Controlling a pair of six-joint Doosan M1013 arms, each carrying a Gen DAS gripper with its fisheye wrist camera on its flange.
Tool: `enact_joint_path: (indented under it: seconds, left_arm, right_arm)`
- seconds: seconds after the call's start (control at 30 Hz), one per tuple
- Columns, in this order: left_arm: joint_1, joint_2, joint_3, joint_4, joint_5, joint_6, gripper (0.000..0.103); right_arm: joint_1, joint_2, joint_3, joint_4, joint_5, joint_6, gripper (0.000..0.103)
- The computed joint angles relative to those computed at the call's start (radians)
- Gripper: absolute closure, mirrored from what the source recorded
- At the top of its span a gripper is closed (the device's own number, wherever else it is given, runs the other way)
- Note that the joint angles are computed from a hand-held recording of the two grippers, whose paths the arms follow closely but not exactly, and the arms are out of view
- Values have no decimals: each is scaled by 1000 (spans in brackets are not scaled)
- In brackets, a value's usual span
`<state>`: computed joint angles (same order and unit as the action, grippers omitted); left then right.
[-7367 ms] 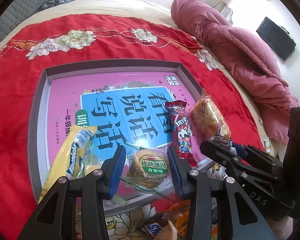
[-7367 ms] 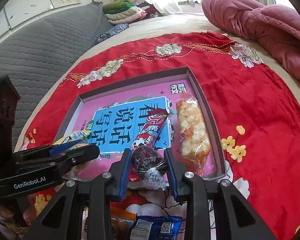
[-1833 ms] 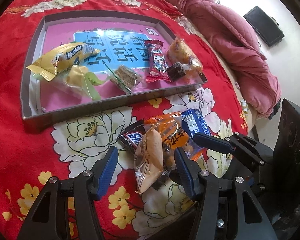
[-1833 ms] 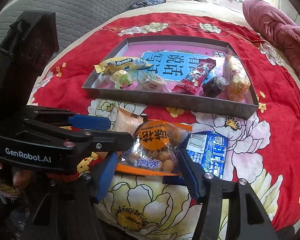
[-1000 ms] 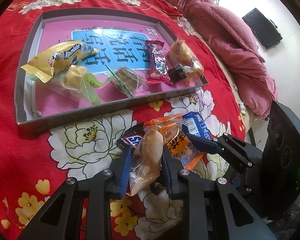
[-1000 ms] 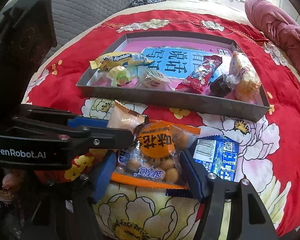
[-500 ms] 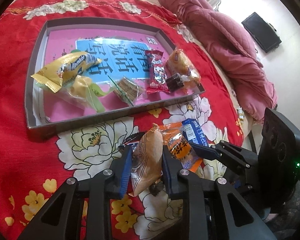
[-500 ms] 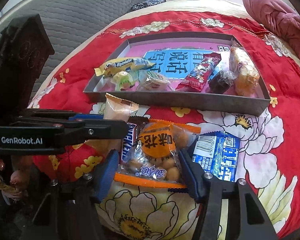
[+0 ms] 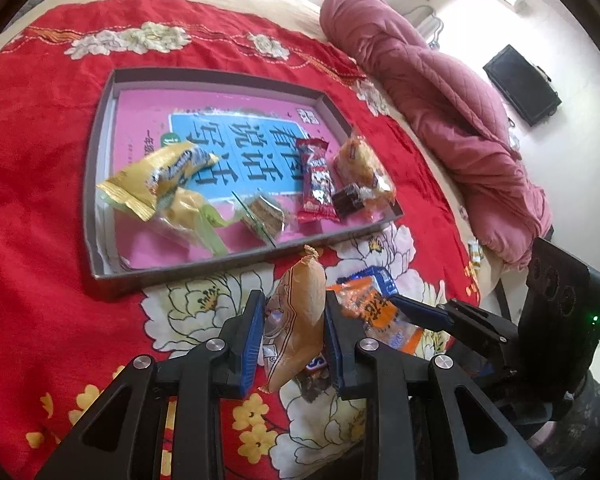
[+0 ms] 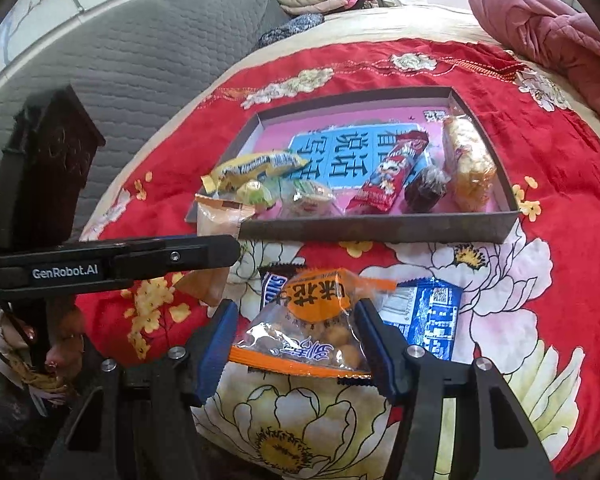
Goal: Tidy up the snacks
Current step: 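Lift and carry the peanut bag with the right tool while the left tool carries the pastry over the tray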
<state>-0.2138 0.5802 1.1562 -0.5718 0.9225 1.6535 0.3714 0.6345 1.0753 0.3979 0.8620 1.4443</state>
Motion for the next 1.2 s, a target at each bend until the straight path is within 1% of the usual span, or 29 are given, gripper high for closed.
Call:
enact_joint_path:
  seconds: [0.03,0.13,0.23,0.27,0.3,0.33,0.4,0.53,0.63,0.73,0.77,0.8,0.9,1.0,1.07,1.2]
  left_arm:
    - [0,-3,3,5,-12,-5,74]
    - [4,-5,5,2,-25,-11,74]
    - [6,-4,6,0,-24,-20,74]
    - [7,-4,7,0,-24,-20,74]
    - [7,-4,6,-1,-23,-18,74]
    - [6,-4,6,0,-24,-17,74]
    - [4,-4,4,0,-21,-12,74]
    - [2,-3,4,2,-20,-9,74]
    - [2,-3,4,1,-20,-9,74]
    - [2,-1,2,1,-17,-10,74]
    - [2,0,2,1,-15,-12,74]
    - [2,1,1,0,-13,-11,74]
    - [2,3,0,-1,-12,-12,74]
    - [2,6,-2,0,-10,-17,74]
    - [2,9,-5,3,-7,-24,74]
    - [2,5,1,9,-18,-33,74]
  right_arm:
    - [-1,-2,1,0,-4,-2,88]
    - [-10,-1,-1,59,0,-37,88]
    - [0,8,-16,-22,25,11,88]
    - [0,9,-16,-18,28,13,86]
    - [2,10,-18,-24,27,19,76]
    - [3,11,-21,-37,31,25,59]
    - [11,13,-27,-77,28,45,43]
    - [22,28,-48,-117,56,64,42]
    - [26,48,-75,-127,100,77,42]
    - [34,76,-114,-182,163,133,42]
    - [34,86,-126,-193,186,159,42]
    - [31,90,-129,-182,192,171,43]
    - [18,84,-109,-131,147,166,46]
    - [11,89,-110,-107,136,134,50]
    - [17,97,-119,-128,135,111,50]
    - [35,121,-158,-202,141,112,51]
